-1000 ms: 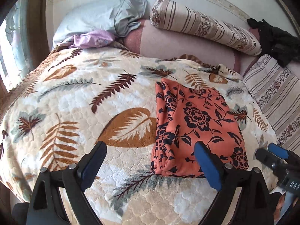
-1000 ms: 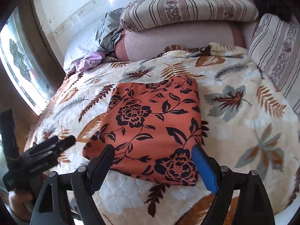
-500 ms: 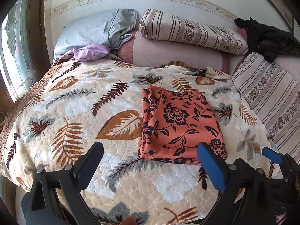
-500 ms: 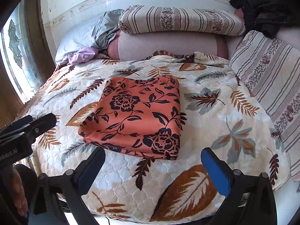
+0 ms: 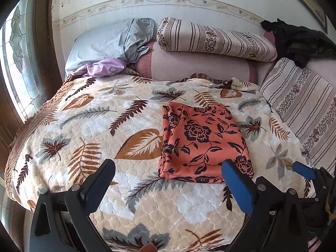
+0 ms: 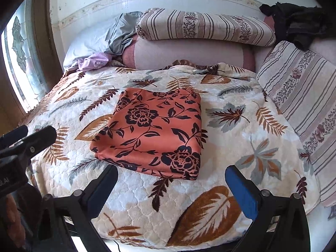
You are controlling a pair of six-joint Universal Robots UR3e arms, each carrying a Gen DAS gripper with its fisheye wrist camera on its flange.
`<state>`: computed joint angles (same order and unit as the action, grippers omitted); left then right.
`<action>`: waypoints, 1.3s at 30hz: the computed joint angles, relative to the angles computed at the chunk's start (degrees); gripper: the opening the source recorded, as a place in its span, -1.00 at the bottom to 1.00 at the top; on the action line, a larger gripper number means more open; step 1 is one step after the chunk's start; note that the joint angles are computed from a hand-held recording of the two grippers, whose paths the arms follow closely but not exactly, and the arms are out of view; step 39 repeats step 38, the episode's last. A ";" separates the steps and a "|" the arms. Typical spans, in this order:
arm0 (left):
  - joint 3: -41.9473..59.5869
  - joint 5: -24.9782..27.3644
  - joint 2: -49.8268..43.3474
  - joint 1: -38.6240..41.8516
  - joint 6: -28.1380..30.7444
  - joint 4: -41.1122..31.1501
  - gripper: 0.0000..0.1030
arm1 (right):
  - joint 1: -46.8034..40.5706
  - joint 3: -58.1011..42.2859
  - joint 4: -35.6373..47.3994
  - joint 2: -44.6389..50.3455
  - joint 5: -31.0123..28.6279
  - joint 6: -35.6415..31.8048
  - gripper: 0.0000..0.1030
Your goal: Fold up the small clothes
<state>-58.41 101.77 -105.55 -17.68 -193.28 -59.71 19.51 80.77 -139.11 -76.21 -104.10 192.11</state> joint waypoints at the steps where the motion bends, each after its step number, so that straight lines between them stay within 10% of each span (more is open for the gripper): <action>1: 0.50 0.40 -0.26 -0.01 0.04 -0.41 0.96 | 0.01 0.00 -0.02 -0.03 -0.04 0.15 1.00; 39: 4.94 3.21 -3.76 -1.05 -0.44 -0.05 0.96 | 1.33 -10.24 4.33 6.75 -2.80 3.52 1.00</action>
